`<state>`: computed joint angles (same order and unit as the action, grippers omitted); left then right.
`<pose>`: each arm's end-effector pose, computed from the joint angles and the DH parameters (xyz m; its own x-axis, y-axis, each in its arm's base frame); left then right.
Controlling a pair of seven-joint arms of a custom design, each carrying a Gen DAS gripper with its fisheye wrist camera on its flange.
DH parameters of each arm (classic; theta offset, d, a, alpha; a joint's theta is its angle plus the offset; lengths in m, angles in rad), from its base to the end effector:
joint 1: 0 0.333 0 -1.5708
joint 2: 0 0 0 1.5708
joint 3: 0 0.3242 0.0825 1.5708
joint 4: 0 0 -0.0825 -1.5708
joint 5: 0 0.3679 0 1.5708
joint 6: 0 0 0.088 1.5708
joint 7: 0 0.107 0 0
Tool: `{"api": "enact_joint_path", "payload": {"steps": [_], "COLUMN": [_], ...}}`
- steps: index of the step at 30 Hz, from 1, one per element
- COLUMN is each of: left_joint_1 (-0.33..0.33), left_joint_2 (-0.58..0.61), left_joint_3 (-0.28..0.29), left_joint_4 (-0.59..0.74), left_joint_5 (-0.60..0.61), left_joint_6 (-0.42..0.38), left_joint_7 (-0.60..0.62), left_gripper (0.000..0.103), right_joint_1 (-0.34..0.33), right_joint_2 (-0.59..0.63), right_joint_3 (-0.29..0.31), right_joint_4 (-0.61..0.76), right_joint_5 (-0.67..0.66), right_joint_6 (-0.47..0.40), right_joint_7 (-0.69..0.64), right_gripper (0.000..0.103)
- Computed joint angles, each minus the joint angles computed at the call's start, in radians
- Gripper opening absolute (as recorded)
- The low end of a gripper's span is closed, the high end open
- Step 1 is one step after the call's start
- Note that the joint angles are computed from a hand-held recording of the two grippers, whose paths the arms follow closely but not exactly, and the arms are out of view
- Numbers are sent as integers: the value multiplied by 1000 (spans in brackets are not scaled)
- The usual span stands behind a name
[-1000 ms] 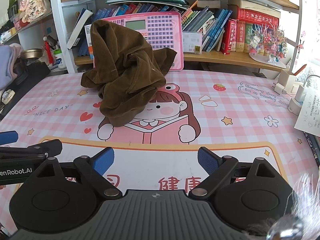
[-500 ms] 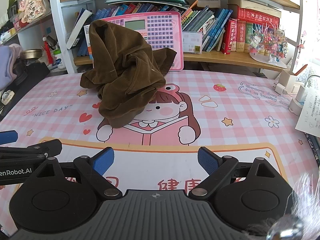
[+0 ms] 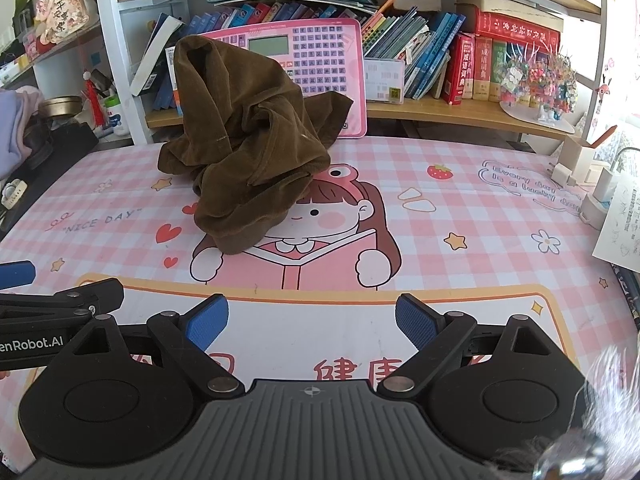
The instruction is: Fold clothes
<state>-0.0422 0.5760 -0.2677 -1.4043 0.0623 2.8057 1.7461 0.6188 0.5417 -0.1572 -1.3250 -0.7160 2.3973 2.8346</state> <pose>0.7303 -0.1798 0.4923 -0.3968 -0.9168 -0.0444 -0.5945 0.2935 -0.7486 0.6544 0.3532 0.4979 -0.3075 -0.9485 -0.0759 -0.6142 0.2588 -0.7455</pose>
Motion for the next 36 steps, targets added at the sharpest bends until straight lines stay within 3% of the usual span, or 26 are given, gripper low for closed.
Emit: {"api": "enact_joint_path", "payload": {"steps": [36], "left_joint_1": [-13], "left_joint_2": [41], "left_joint_3": [1], "left_joint_4": [70], "left_joint_5": [3], "left_joint_6": [-62], "left_joint_7": [14], "left_gripper": [103], "right_joint_1": [-12], "right_joint_2": [22], "right_joint_3": [-7], "right_joint_4": [22], "right_joint_5": [54], "right_joint_6": [6], "right_joint_7": [-24], "right_gripper": [91]}}
